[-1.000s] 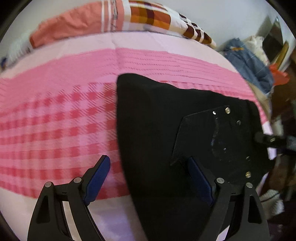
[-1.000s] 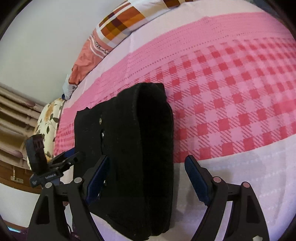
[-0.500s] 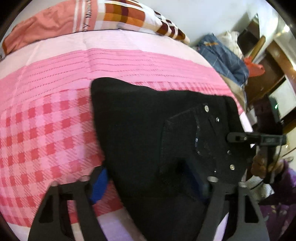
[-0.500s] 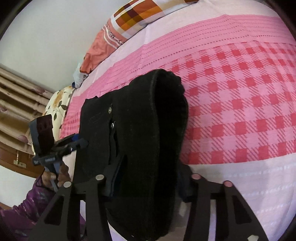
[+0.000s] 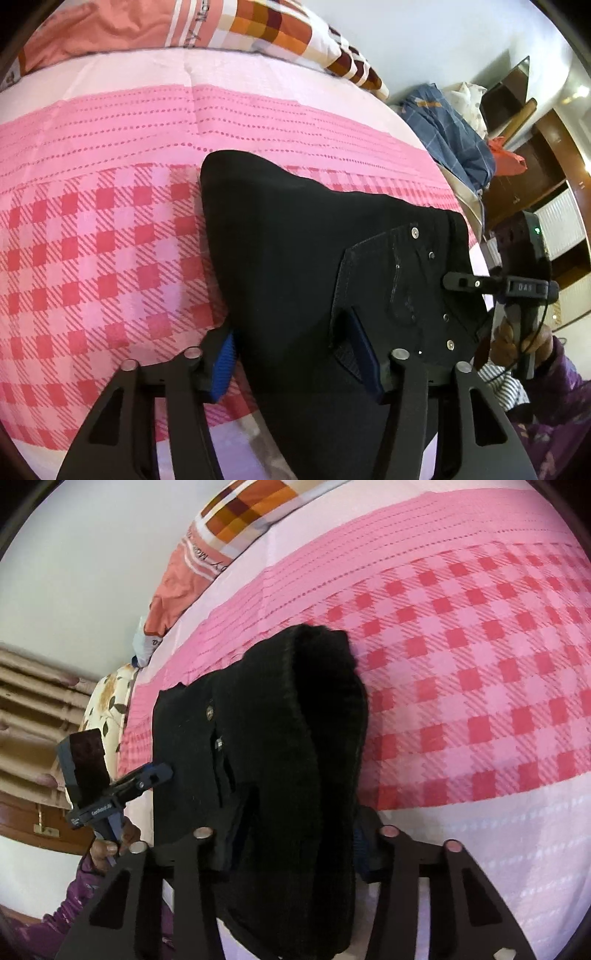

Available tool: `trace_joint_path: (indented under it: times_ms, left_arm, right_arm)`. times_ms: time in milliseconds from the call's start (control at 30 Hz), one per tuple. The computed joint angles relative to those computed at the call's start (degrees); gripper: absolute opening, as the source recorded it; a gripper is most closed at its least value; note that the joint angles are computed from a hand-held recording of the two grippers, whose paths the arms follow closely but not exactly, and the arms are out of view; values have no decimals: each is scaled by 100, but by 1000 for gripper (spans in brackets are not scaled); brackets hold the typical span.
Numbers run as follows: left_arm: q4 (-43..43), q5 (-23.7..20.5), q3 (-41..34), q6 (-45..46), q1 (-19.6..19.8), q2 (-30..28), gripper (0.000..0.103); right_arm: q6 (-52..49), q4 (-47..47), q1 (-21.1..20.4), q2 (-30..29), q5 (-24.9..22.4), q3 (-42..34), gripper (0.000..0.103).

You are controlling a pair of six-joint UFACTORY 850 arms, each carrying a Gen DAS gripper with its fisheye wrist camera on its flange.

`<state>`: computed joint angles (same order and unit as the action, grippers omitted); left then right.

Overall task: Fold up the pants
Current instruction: 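Grasp the folded trousers with the left gripper while the right gripper grasps them too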

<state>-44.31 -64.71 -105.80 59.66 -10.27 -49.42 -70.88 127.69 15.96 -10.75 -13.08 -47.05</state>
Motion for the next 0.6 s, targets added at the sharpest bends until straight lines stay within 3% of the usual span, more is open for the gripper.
trace_joint_path:
  times_ms: [33, 100, 133, 333, 600]
  left_arm:
    - [-121, 27, 88, 22, 27, 57, 43]
    - [-371, 29, 201, 14, 79, 144, 24]
    - [-462, 44, 292, 74, 92, 232, 21]
    - [-736, 90, 713, 447, 152, 631, 19]
    - [-845, 280, 560, 264, 465, 683, 19]
  right_arm:
    - [-257, 374, -16, 29, -179, 58, 33]
    - [-614, 869, -41, 103, -456, 140, 28]
    - [-707, 1002, -41, 158, -553, 161, 27]
    - [-757, 1172, 27, 203, -903, -45, 25]
    - [-313, 722, 54, -381, -1316, -802, 22]
